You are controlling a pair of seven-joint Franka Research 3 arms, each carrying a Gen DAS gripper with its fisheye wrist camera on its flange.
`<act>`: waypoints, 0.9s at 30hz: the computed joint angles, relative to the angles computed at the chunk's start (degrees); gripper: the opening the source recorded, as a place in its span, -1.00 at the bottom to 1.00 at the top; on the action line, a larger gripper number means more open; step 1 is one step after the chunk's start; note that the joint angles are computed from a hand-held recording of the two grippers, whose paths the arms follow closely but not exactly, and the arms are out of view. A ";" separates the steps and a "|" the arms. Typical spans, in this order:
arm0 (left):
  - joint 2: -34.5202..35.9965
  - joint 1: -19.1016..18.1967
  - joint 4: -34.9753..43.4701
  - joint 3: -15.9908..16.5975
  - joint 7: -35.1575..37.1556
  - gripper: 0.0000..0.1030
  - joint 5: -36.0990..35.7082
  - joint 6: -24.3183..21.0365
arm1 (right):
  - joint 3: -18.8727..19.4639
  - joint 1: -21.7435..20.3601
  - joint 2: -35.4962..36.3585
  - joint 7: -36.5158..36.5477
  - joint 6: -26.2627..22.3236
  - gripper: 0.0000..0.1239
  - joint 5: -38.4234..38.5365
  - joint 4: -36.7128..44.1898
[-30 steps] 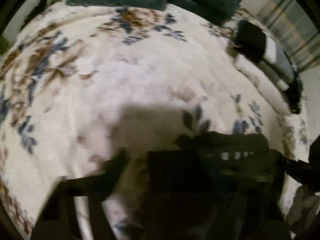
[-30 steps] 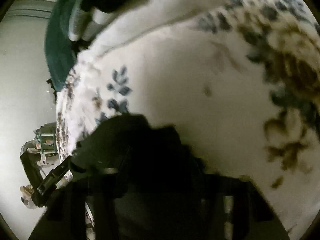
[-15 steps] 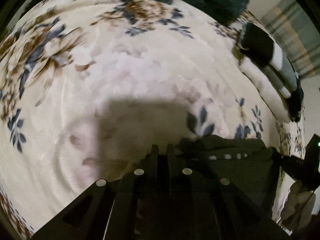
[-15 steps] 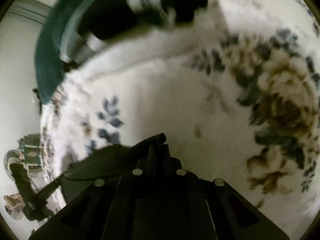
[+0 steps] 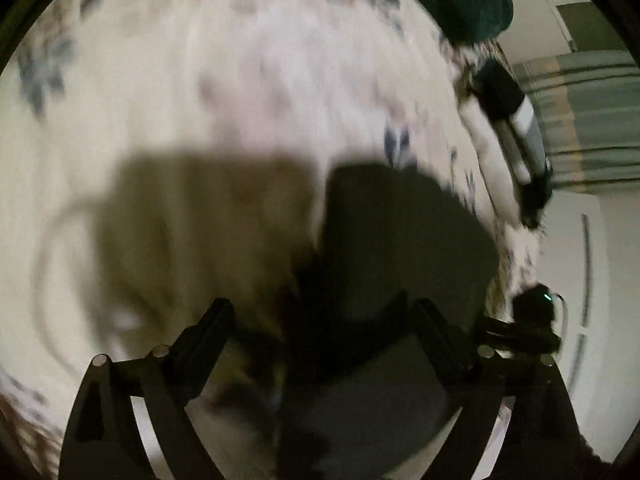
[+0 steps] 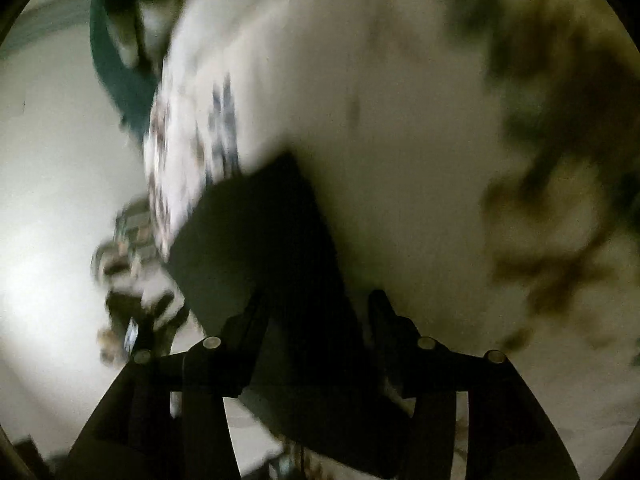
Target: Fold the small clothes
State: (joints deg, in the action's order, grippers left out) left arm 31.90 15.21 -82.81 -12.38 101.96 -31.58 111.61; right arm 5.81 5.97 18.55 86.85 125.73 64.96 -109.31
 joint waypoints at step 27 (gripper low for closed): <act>0.03 -2.78 3.47 -2.98 11.08 -0.53 -3.07 1.83 | 4.64 8.74 -5.25 -4.10 23.34 -0.56 12.25 -6.07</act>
